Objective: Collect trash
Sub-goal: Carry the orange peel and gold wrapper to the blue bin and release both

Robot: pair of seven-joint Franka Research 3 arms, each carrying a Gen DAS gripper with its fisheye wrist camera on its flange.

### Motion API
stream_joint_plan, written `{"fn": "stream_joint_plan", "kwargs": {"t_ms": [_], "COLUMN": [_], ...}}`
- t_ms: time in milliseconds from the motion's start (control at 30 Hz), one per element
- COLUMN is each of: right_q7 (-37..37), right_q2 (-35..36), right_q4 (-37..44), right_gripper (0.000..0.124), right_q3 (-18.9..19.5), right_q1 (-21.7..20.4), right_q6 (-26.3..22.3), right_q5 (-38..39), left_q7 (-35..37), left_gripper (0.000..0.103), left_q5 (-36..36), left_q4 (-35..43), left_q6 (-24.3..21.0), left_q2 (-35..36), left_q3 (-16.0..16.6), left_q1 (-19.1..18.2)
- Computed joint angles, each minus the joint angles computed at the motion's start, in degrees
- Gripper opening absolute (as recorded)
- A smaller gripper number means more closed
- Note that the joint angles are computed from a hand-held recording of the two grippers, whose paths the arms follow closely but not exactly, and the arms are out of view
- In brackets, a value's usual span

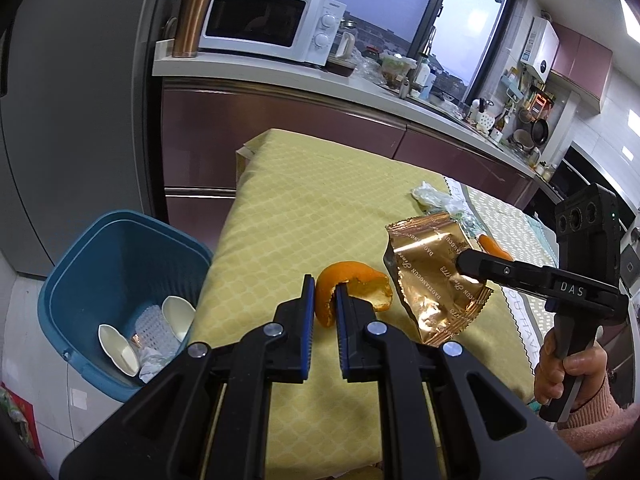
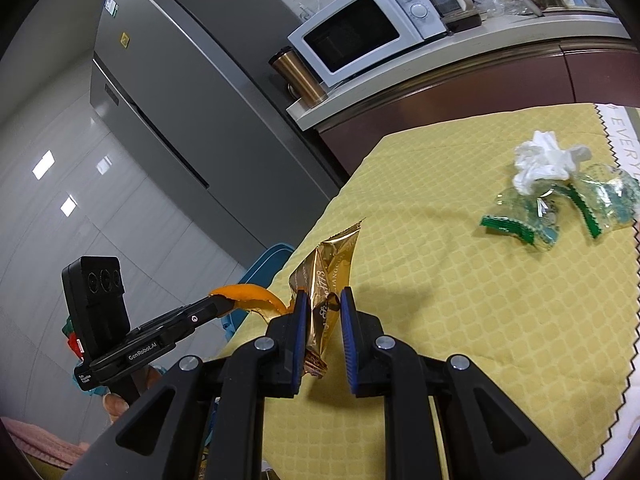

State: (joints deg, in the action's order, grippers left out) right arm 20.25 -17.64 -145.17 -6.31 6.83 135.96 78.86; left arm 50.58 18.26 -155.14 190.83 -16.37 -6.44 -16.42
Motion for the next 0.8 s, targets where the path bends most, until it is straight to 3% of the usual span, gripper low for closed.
{"fn": "stream_joint_plan", "kwargs": {"t_ms": [800], "right_q7": [0.6], "right_q2": [5.4], "right_q4": [5.0], "right_gripper": [0.015], "right_q3": [2.2], "right_q1": [1.8], "right_q6": [-2.9], "right_q5": [-0.6], "left_q7": [-0.4], "left_gripper": [0.01], "left_q5": [-2.0], "left_q4": [-4.7], "left_q6": [-1.3], "left_q2": [-6.1], "left_q3": [-4.3], "left_q1": [8.3]}}
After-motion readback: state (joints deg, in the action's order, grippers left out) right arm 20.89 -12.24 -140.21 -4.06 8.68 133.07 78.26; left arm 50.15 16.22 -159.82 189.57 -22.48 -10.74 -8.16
